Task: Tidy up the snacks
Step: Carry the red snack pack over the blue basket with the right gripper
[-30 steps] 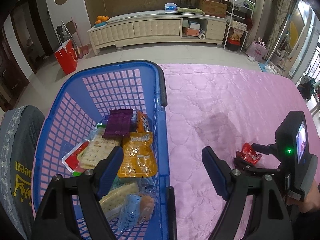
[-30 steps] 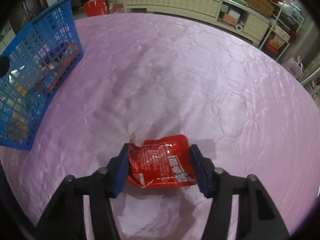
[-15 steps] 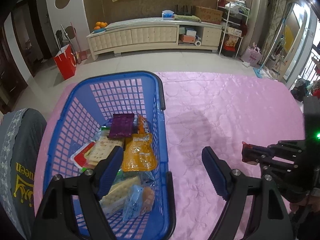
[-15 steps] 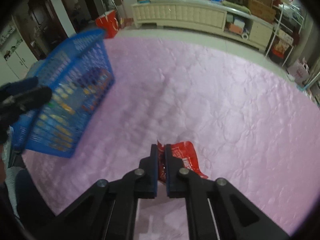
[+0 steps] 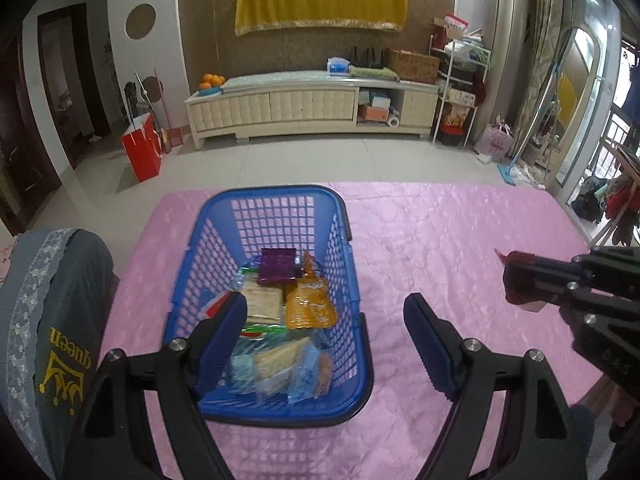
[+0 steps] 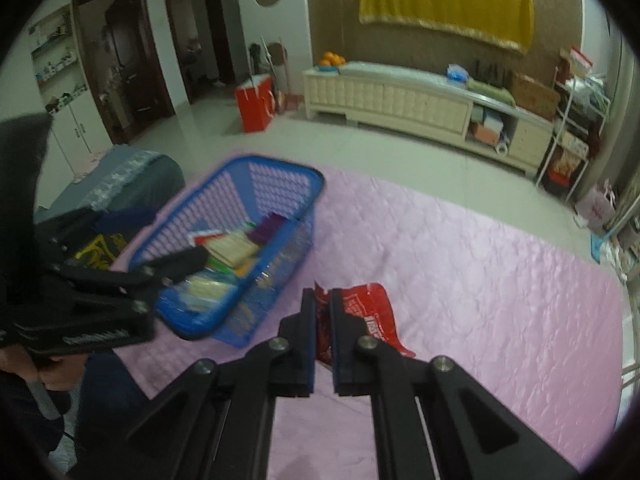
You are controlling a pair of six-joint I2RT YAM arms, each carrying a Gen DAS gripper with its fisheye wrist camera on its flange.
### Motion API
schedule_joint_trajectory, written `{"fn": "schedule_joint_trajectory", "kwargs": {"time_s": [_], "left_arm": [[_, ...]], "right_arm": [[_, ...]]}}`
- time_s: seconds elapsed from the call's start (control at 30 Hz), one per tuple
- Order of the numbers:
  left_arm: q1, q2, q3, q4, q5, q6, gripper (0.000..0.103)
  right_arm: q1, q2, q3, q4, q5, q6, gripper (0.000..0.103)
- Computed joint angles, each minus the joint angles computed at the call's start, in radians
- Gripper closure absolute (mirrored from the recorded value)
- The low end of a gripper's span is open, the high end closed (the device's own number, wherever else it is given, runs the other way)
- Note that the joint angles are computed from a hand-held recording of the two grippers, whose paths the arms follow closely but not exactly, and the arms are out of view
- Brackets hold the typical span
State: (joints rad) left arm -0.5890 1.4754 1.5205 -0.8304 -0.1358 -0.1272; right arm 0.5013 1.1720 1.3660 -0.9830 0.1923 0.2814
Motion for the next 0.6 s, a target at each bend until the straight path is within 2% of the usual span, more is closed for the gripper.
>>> {"fn": "schedule_joint_trajectory", "kwargs": {"time_s": [0.17,0.6], "left_arm": [[0.048,-0.093,-0.038,-0.017,0.022,0.033,0.024],[0.313,-0.215,-0.127,-0.016,0.151,0.158,0.024]], "right_arm": [[0.114,0.053,0.093,-0.017,0.069,0.04,0.094],[0.25,0.234,0.191,0.055,0.091,0.068,0.094]]}}
